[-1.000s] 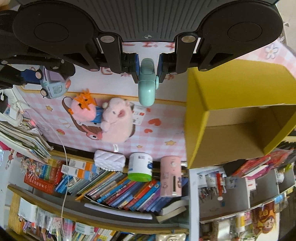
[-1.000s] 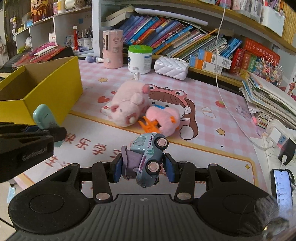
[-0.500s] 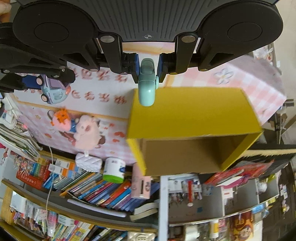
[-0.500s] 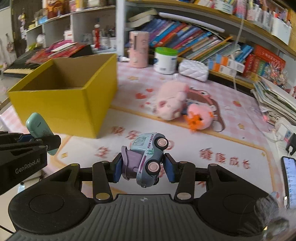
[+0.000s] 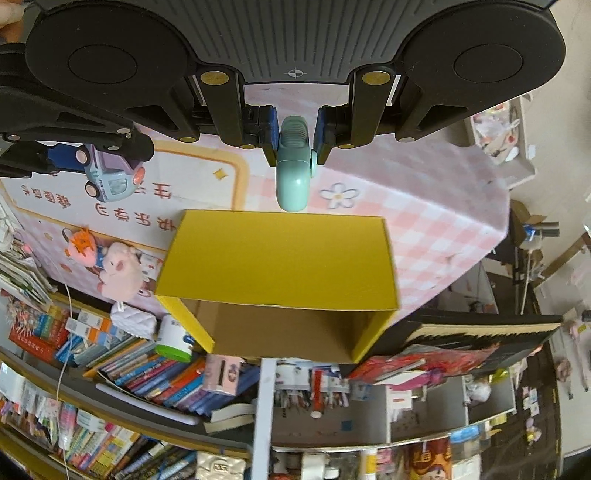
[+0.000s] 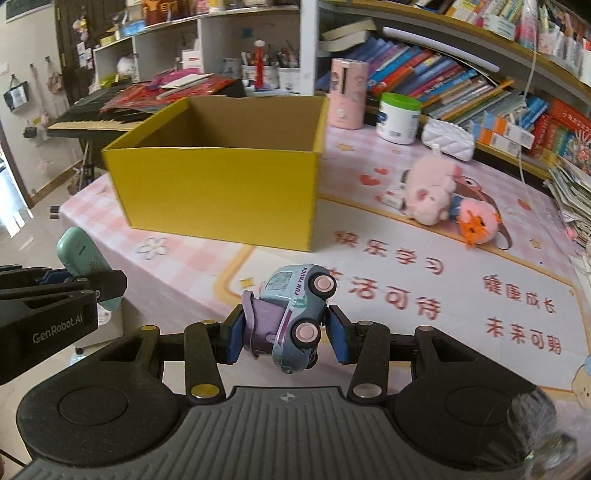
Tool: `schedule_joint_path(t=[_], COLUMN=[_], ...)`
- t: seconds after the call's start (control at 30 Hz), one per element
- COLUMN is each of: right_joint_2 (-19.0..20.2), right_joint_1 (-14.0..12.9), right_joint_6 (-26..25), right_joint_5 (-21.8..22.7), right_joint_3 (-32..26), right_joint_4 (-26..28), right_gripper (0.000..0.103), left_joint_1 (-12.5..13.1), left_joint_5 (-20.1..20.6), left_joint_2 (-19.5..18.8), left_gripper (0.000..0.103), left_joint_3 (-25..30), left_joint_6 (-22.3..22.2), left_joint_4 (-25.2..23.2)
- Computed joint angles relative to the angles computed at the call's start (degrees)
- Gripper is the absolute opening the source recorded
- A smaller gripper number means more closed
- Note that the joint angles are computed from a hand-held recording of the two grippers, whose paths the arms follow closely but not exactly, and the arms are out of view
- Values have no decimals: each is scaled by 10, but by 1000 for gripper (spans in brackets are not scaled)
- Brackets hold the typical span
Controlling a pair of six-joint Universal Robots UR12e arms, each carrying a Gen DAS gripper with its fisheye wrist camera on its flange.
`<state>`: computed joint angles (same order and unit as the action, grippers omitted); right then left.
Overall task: Organize objects
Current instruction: 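Carry the truck and mint-green object over the yellow box with both tools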
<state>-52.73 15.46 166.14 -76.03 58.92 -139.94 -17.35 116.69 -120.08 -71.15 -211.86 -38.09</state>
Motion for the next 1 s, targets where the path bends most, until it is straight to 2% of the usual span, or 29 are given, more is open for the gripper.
schedule_joint_path(t=[0.4, 1.0], right_joint_2=[-12, -13], right_joint_1=[17, 18], right_joint_6=[0, 3], right_joint_5=[0, -17], right_joint_3=[21, 17], right_joint_4=[-28, -40], right_gripper=[43, 43], left_joint_1=[8, 10], left_joint_5=[16, 1], left_joint_2=[34, 33], left_gripper=[17, 17], left_joint_3=[-54, -55], left_joint_6=[-2, 22], left_joint_4=[37, 72])
